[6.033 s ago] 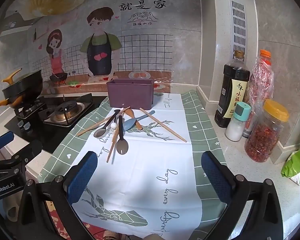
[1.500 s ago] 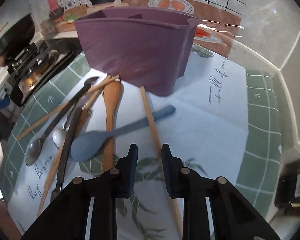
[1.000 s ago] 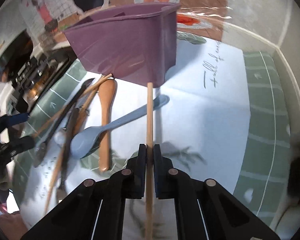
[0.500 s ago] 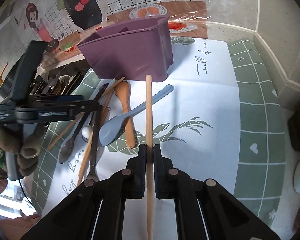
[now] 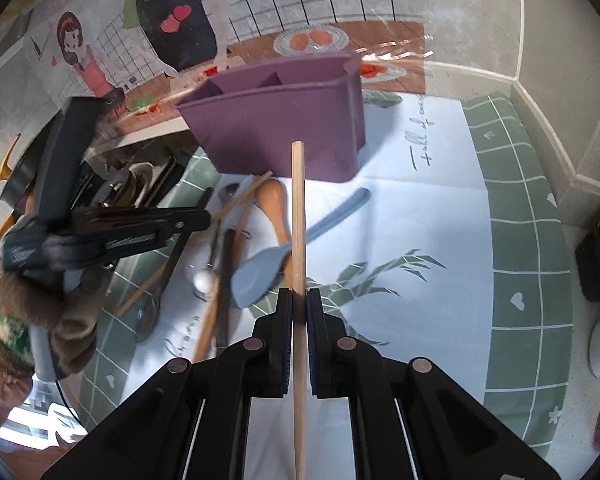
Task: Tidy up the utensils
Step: 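Grasp a dark-handled metal spoon with the left gripper while the right holds the chopstick, then lift the chopstick and spoon with both grippers over the purple holder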
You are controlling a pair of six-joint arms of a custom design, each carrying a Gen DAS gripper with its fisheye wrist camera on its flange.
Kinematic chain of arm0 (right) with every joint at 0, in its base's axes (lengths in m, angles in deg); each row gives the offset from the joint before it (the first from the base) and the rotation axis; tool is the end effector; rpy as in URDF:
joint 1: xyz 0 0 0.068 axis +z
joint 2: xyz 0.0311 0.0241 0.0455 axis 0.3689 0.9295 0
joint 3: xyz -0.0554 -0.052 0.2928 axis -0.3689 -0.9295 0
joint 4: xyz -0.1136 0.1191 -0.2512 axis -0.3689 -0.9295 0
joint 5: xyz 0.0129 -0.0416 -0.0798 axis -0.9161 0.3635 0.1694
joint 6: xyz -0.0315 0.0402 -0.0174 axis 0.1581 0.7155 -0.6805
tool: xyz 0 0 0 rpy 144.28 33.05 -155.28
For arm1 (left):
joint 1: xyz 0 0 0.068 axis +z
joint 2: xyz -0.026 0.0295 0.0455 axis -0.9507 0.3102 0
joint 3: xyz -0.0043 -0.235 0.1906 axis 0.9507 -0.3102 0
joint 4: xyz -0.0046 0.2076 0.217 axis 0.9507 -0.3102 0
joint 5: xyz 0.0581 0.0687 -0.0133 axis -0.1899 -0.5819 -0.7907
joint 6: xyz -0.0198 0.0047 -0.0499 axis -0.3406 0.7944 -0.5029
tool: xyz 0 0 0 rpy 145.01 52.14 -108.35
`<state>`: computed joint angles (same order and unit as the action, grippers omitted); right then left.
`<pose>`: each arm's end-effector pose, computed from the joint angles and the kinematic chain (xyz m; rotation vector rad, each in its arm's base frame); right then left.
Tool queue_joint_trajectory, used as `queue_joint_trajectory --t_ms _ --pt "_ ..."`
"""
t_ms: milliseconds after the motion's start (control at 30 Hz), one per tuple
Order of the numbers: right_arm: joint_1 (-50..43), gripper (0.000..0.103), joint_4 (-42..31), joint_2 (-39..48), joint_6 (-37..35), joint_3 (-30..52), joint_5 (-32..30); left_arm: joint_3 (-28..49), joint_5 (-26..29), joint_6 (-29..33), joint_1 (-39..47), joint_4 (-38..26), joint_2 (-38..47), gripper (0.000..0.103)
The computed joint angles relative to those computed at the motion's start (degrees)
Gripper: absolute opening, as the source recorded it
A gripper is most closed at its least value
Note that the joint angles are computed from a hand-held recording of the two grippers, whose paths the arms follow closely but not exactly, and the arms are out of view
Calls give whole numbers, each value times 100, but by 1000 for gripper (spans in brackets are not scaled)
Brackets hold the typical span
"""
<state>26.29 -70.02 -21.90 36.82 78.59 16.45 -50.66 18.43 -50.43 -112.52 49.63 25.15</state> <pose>0.1900 0.0332 0.1737 -0.7908 2.5173 0.6089 0.1610 -0.1249 0.1476 -0.3066 2.6018 -0.1678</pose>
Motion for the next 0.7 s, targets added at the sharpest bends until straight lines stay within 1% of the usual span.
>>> queue_joint_trajectory --t_ms 67,133,200,233,267,333,367,400,433,467,500,567,633,667,700 --pt "12 6 -142 -217 81 10 -52 -103 -400 -475 -569 -398 -685 12" --pt "26 6 -283 -536 177 8 -86 -78 -988 -1047 -1253 -1064 -1408 12" --pt "111 6 -439 -849 327 55 -71 55 -1697 -1718 -2048 -1793 -1919 12" --pt "166 6 -537 -1021 400 106 -71 152 -1991 -2014 -2365 -2146 -2072 12" --pt "218 6 -609 -1161 465 176 -69 344 -2223 -2207 -2598 -2242 -1936 12" --pt "328 6 -739 -1438 592 372 -47 794 -2746 -2547 -3019 -2859 -1961 12" --pt "374 6 -818 -1544 667 573 -89 957 -2899 -2530 -3065 -2898 -1871 12" --pt "413 6 -875 -1600 729 793 -133 1214 -3203 -2592 -3243 -3227 -1947 12" --pt "486 6 -894 -1624 812 1048 -107 1458 -3391 -2447 -3273 -3373 -1976 12" --pt "553 6 -888 -1620 863 1257 -72 1694 -3536 -2056 -3138 -3327 -1990 12" --pt "647 6 -851 -1568 940 1579 -34 1966 -3806 -1819 -3164 -3413 -1975 12" --pt "804 6 -712 -1397 1103 2169 71 2503 -4176 -974 -3008 -3309 -1926 12" --pt "1031 6 -420 -1239 1313 2695 288 2827 -4222 59 -2632 -2748 -1926 12" --pt "1154 6 -240 -1130 1424 2981 469 3009 -4241 708 -2402 -2338 -1950 12" --pt "1241 6 -120 -992 1543 3265 573 3087 -4191 1118 -2235 -2037 -1976 12"
